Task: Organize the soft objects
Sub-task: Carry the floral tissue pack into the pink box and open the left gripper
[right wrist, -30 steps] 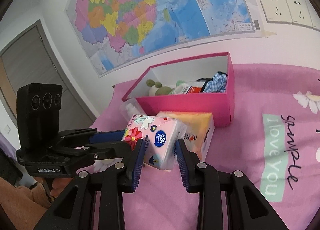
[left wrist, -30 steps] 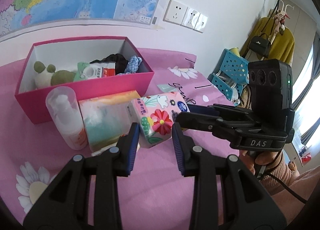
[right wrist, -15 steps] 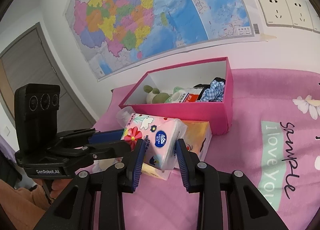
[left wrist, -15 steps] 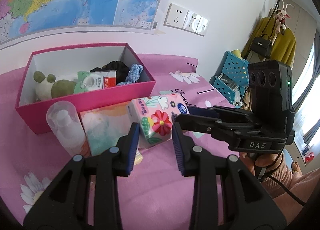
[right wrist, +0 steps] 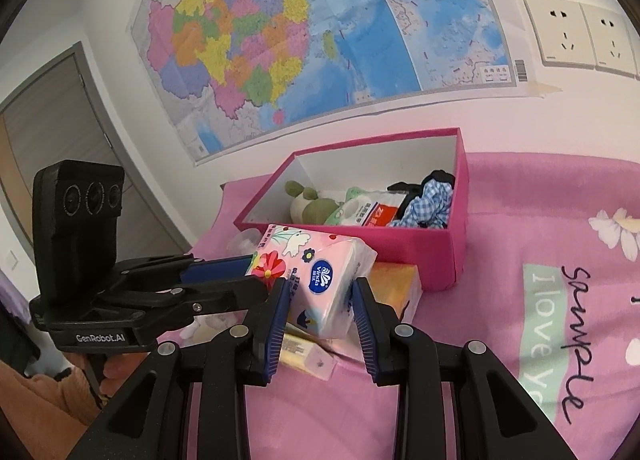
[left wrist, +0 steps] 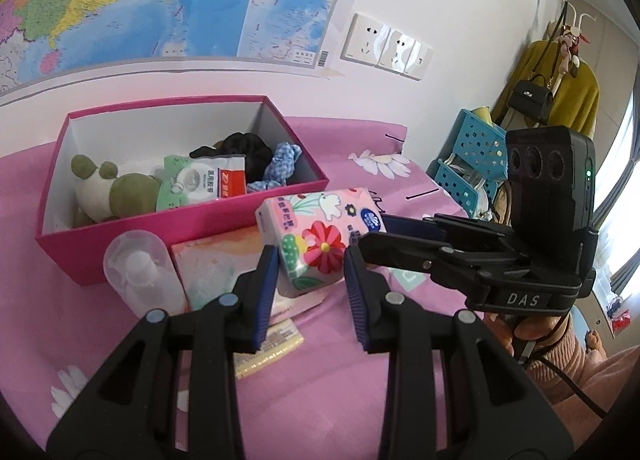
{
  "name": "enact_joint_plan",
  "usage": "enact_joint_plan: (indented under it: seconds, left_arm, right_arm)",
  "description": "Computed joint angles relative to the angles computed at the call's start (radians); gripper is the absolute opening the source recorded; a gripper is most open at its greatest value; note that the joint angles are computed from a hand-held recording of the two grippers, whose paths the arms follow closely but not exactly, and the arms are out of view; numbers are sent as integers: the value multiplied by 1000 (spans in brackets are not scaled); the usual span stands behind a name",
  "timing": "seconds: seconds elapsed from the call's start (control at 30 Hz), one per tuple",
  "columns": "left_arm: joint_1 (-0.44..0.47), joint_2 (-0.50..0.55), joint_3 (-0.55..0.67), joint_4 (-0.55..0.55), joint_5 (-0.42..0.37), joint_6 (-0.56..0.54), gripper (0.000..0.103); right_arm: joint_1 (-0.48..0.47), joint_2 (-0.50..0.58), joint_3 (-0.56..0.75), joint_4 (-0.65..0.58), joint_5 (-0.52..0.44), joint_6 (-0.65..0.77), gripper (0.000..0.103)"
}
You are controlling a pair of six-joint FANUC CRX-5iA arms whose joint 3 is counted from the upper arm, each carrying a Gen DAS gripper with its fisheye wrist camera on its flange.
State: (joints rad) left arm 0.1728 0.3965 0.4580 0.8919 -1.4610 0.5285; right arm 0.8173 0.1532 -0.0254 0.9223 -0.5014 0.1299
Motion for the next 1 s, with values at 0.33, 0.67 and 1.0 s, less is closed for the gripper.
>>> enact_joint_plan:
  seconds: [0.33,0.67,1.0]
  left_arm:
    - [-19,71,127,-15,9,62,36]
    - [-48,150,268,-60,23,135,36]
    - [-83,281,515,-134,-23,251,36]
  right_arm:
    - [-28,45,79,-47,7,85,32]
    - [-61,102,175,-119,-4,177,32]
    - [-100,168,286,-213,-30,253,32]
